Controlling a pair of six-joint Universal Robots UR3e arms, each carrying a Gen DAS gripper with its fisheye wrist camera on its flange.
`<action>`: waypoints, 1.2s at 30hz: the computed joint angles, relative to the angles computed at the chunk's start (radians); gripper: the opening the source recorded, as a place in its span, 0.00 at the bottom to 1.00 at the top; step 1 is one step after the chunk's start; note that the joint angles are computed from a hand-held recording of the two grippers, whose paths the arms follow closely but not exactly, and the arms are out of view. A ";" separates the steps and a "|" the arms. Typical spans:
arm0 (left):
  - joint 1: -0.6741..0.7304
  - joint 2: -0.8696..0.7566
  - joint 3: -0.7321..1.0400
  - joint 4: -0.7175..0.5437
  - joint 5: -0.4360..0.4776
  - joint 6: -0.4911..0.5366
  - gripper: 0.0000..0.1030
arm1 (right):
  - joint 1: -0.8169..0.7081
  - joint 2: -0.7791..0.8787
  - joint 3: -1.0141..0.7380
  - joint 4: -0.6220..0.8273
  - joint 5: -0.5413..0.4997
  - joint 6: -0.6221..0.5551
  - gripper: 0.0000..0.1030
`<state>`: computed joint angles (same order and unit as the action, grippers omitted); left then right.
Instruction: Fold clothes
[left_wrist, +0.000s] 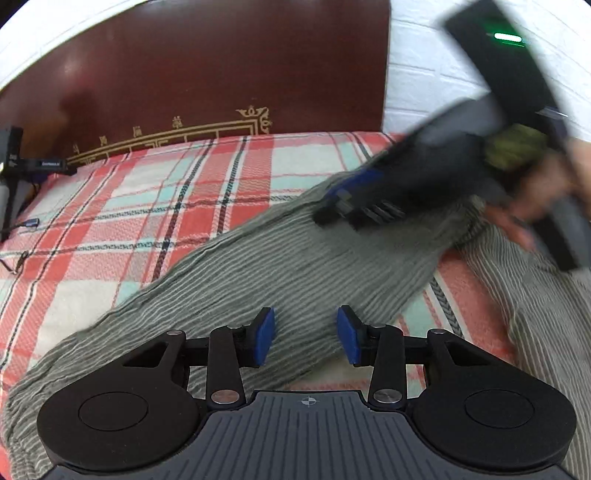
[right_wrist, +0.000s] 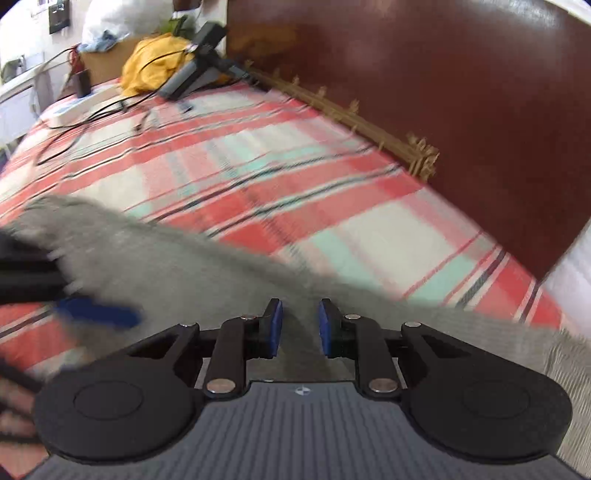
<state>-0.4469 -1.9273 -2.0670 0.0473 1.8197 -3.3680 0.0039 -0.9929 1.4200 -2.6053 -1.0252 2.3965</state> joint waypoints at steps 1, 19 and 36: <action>0.006 0.004 -0.013 0.012 -0.010 0.004 0.48 | 0.009 0.038 -0.045 -0.016 -0.004 0.050 0.24; 0.147 0.015 0.038 -0.001 -0.084 -0.070 0.34 | -0.090 -0.088 -0.016 0.154 0.111 -0.037 0.45; 0.272 -0.008 0.035 -0.007 0.027 -0.188 0.00 | -0.038 0.126 -0.248 0.118 0.034 0.204 0.00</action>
<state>-0.1749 -1.9350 -2.0324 0.0402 1.8464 -3.5558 -0.0346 -0.8670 1.1721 -2.4870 -0.9908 2.6008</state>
